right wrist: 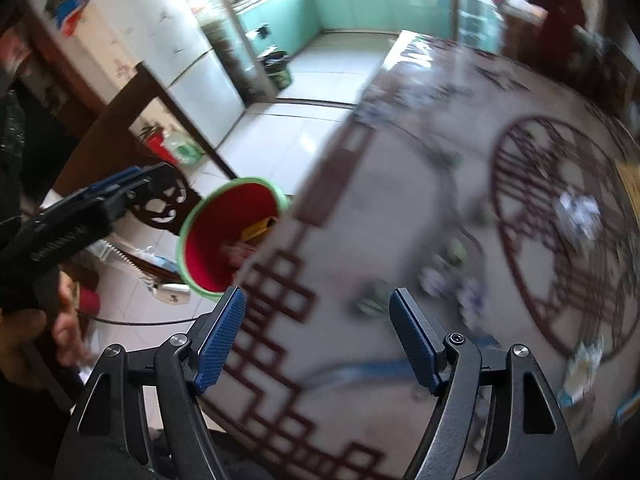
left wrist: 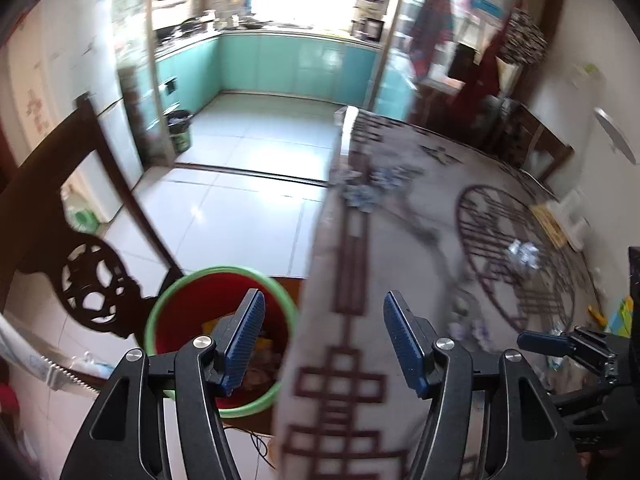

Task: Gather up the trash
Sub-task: 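Move both open tools back toward the remaining trash on the table, then grasp the crumpled foil and paper with the left tool while the right grasps a blue wrapper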

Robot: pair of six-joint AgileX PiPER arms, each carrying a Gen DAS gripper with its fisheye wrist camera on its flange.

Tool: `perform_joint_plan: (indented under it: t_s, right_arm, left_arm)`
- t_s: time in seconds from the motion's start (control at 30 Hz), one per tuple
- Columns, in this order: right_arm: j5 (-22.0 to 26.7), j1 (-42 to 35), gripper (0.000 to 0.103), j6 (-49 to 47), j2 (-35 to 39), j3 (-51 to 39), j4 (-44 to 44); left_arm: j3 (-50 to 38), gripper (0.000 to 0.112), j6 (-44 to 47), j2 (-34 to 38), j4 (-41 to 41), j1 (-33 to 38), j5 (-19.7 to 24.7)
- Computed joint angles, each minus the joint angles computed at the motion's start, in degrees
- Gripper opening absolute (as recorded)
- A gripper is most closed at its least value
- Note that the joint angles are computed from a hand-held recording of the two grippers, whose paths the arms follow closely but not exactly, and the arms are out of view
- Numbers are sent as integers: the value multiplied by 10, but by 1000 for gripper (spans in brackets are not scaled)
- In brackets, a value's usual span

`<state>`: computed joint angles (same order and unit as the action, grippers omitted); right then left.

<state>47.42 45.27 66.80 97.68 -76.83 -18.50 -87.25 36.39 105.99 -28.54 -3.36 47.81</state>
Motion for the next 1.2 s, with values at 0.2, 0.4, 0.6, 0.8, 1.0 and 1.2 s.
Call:
perform_joint_plan:
  t_s: [0.2,0.4,0.6,0.8,1.0,1.2]
  right_arm:
    - [-42,-11,74,96,-136,201,-19]
    - [-5,-51,81,184,-294,371,-44]
    - [-2,-181,83,119,-410,487,11]
    - [-116,-332,83,-48,-405,560,123]
    - [-189,-372,81,-177,-344,580,199]
    - [-210,-366,3,-201,-347,583,184]
  left_arm:
    - [51,61,-61,-29,40,-99,-26]
    - [80,61,-145,-36,94,-189,-51]
    - [87,61,-223,-29,143,-248,-67]
    - [68,61,-263,-14,173,-295,-61]
    - [13,61,-299,22,197,-334,-41]
    - [-100,61,-320,105,220,-387,-10]
